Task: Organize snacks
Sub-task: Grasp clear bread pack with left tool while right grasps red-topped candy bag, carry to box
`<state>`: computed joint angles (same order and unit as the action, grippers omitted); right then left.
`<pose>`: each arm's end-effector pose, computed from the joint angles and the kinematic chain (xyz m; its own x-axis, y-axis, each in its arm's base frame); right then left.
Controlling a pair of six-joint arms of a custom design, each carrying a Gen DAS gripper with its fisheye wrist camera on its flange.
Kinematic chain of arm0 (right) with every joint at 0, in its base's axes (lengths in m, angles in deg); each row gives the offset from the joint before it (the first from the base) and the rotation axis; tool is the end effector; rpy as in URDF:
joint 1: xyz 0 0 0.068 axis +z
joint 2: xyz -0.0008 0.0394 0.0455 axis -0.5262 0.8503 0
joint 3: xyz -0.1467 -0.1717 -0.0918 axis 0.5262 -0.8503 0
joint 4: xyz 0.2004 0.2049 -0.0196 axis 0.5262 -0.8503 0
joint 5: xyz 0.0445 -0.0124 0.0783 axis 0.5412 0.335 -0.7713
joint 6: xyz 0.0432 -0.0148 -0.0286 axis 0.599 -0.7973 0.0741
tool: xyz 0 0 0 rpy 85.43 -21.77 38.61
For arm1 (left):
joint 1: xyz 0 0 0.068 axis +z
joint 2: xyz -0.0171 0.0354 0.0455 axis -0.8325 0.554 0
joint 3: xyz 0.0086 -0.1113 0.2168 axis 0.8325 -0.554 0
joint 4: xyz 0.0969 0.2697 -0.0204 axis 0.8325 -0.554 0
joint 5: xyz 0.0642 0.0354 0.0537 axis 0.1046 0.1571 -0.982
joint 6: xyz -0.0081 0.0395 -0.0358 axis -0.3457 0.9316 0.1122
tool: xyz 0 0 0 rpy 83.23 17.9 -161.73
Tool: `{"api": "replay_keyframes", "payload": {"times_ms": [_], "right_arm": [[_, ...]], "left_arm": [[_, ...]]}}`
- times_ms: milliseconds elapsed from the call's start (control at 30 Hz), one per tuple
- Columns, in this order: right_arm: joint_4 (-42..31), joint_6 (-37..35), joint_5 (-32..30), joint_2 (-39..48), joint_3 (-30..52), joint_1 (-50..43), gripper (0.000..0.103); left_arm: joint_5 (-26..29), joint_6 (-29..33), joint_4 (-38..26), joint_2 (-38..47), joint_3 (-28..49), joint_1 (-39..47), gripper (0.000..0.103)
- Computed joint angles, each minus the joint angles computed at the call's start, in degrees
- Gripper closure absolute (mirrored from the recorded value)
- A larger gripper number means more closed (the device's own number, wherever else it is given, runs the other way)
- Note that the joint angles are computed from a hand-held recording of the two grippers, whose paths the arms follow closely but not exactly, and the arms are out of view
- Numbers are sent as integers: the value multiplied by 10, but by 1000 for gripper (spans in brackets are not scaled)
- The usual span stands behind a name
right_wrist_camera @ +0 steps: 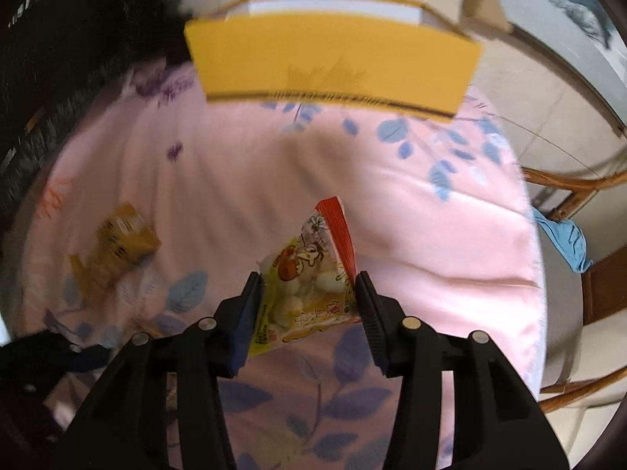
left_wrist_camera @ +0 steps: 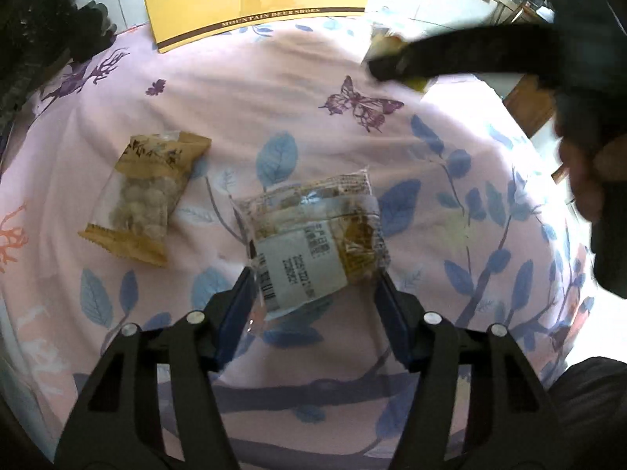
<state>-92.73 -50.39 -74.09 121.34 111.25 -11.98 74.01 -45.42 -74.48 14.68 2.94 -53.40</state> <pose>0.3530 0.1207 0.1795 -0.8789 0.0788 -0.4705 0.0699 0.9969 0.0365 0.2855 0.0022 0.1651 -0.7648 0.5031 -0.4024 0.5917 0.7956 -0.1300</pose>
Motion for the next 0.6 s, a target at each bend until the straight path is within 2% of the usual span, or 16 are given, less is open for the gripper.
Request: {"api": "replay_keyframes", "payload": {"times_ms": [133,267,467,600], "right_arm": [[-19,10,8,-81,-28,-12,54],[-39,2,42,-157,-47,-15,53],[-113,-17,99,-190,-25,-25,53],[-124,-1,124,-224,-21,-23,53]], "left_arm": [[24,17,-33,-35,1,11,42],[36,22,-52,-90,-1,9,42],[67,13,-75,-113,35,5,42],[21,-31,-43,-81,88,-2,42]]}}
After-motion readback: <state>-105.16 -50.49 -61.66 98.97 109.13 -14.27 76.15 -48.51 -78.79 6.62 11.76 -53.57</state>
